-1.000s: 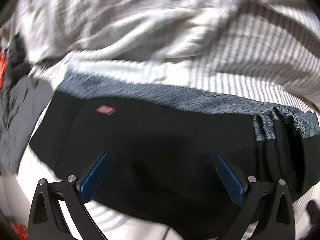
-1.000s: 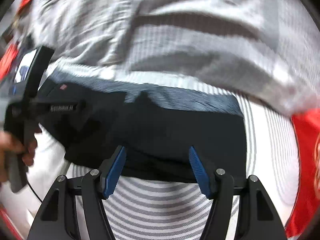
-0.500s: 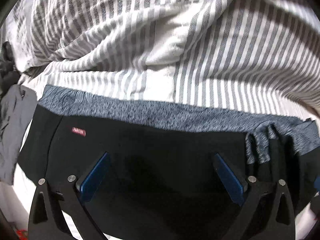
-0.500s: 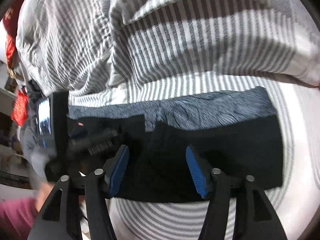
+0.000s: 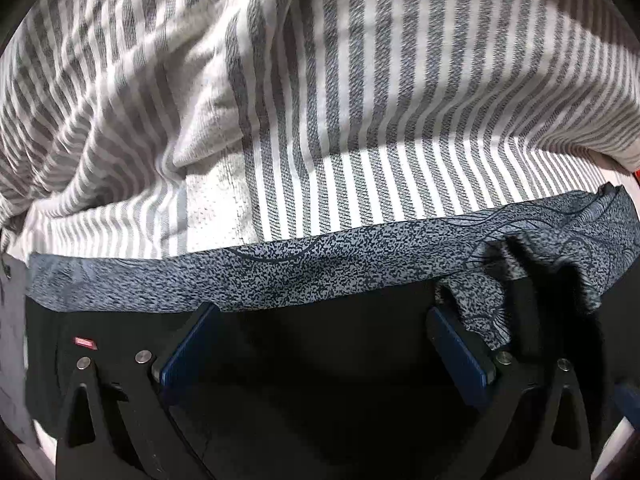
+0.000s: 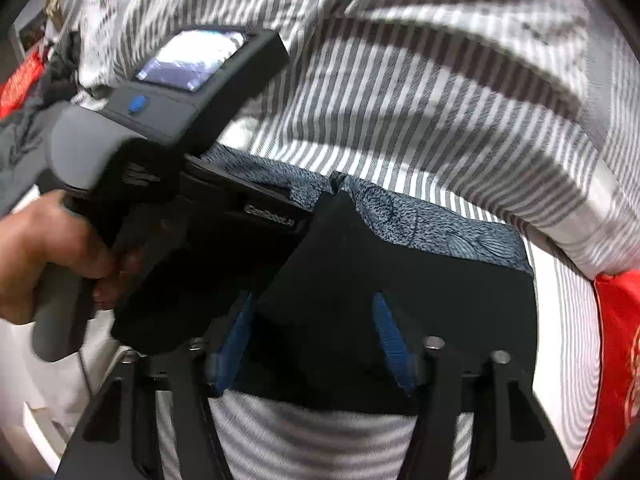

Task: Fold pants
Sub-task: 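Smooth the folded trousers with the right gripper while the left gripper holds them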

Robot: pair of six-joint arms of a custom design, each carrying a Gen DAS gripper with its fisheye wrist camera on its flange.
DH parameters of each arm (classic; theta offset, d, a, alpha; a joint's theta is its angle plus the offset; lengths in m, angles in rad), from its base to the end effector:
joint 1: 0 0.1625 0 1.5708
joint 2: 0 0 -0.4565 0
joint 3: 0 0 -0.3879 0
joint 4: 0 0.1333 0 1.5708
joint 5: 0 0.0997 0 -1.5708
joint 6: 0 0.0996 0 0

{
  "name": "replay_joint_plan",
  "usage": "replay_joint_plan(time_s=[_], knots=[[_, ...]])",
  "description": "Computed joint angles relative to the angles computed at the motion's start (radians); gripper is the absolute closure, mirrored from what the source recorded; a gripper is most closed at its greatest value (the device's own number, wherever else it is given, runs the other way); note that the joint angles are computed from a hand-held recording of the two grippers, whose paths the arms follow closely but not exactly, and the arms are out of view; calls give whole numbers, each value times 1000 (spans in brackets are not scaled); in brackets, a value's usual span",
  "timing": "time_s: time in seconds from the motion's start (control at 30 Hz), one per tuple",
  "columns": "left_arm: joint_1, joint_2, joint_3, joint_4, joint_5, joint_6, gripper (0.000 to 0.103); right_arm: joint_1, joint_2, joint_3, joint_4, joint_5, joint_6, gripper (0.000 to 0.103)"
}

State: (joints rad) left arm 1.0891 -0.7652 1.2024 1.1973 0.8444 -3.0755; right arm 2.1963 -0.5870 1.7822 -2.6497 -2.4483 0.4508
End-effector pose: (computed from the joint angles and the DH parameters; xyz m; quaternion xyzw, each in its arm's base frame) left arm -0.0903 -0.6032 0.2465 0.2636 0.8964 -0.0441 0.3536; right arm 0.4055 -0.4646 -0.0203 0.1034 -0.8982 0.1722 0.3911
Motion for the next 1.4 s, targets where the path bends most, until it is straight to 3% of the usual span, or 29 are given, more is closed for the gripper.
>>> replay_joint_plan(time_s=[0.03,0.1,0.2,0.37,0.57,0.63,0.7,0.8,0.87,0.93,0.97,1.07,1.17,1.27,1.4], knots=[[4,0,-3,1,5,0,0,-17,-8,0,-1,44,1,82],[3,1,-5,1,2,4,0,-20,-23,9,-41,54,-3,90],[1,3,-10,1,1,4,0,1,-51,17,-73,59,-22,91],[21,12,-45,13,32,-23,0,11,-25,14,33,93,-17,90],[13,-8,-83,37,-39,-58,0,18,10,-12,42,37,-62,78],[-4,-17,-100,54,-62,-55,0,14,-32,18,-21,105,-77,51],[-30,-32,-103,66,-42,-42,0,22,-99,71,-93,105,-46,47],[-75,-43,-89,83,27,-37,0,0,-195,126,-79,78,90,47],[-99,-45,-69,92,93,-59,0,-65,-284,175,-38,104,256,51],[-122,-43,-39,90,158,-88,0,-116,-336,216,-48,129,353,85],[-133,-38,-17,81,182,-99,0,-140,-357,236,-58,141,392,85],[-149,-34,48,45,207,-123,0,-198,-374,273,-138,194,384,85],[-121,-20,119,27,136,-132,0,-239,-348,290,-145,241,374,86],[-43,-50,124,4,224,-161,0,-255,-319,333,-261,243,336,86],[-59,-48,119,42,180,-170,0,-245,-306,332,-263,228,304,86]])
